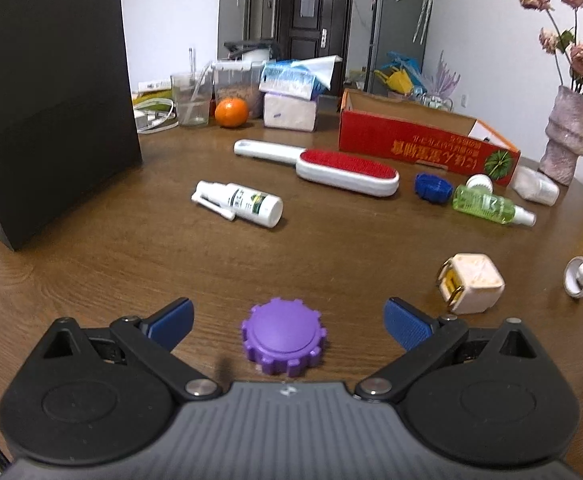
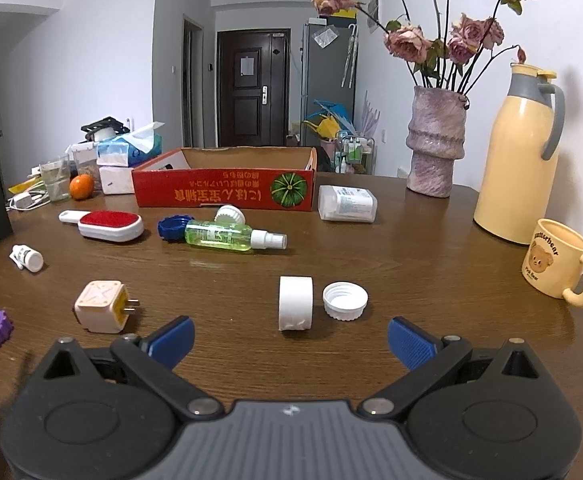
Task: Organize rigid objects
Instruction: 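Grasp the purple gear cap with the left tool while the right tool grasps the white tape roll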
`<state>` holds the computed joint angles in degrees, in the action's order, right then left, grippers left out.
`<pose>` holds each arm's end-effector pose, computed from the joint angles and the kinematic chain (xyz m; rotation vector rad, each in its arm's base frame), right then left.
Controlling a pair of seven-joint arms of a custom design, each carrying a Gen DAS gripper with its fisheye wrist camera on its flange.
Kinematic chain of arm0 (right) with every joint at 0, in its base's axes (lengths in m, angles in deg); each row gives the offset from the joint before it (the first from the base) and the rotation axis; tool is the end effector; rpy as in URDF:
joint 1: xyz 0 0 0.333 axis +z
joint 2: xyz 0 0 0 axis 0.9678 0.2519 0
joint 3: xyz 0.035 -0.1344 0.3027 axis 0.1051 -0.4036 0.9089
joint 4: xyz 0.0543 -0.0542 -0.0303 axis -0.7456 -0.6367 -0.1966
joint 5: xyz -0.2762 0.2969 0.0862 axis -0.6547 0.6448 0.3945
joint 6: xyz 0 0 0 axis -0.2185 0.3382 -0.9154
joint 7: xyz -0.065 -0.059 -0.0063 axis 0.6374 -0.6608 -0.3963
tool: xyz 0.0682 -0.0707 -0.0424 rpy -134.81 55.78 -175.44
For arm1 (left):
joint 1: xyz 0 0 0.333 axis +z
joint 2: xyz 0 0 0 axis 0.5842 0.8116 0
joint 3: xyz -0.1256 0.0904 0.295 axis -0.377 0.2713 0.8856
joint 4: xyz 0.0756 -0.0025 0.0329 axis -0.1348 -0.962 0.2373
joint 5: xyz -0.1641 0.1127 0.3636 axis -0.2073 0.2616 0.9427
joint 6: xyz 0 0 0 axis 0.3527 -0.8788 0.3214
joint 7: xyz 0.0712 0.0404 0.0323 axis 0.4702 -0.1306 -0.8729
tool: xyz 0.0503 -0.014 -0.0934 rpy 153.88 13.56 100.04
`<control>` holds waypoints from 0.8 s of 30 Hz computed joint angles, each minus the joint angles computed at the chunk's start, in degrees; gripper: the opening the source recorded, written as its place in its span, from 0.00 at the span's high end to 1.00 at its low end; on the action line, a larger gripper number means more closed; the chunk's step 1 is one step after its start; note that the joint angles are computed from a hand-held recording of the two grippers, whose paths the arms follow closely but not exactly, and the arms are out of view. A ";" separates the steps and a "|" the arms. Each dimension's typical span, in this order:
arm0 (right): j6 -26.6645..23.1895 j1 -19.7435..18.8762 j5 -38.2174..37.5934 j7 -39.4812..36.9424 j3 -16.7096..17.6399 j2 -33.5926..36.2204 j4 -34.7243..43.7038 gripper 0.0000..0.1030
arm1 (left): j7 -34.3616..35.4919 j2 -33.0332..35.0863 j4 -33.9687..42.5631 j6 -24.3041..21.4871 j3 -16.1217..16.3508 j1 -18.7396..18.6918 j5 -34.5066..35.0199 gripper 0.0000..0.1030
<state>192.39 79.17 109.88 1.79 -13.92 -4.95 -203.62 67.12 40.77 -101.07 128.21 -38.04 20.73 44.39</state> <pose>0.6505 0.1416 0.4028 -1.7551 1.3965 -0.7705 0.6013 -0.2549 0.4032 -1.9322 1.2921 -0.6801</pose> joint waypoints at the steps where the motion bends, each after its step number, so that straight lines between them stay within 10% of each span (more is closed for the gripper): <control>1: -0.20 0.69 0.17 -0.15 -0.70 0.36 0.47 0.00 | 0.31 0.21 -0.04 0.26 0.04 0.17 -0.32 0.00; 8: -1.92 3.74 2.07 -2.05 -3.52 2.51 3.29 0.01 | 2.31 1.80 0.43 1.27 0.66 0.60 -1.28 0.01; 15: -2.42 6.29 4.31 -4.09 -5.79 3.87 5.22 0.01 | 5.07 3.14 1.24 2.76 1.23 0.15 -2.08 0.46; 24: -2.31 10.33 6.15 -6.45 -10.12 7.51 9.69 0.10 | 3.73 3.37 1.71 4.06 1.60 0.01 -1.17 0.46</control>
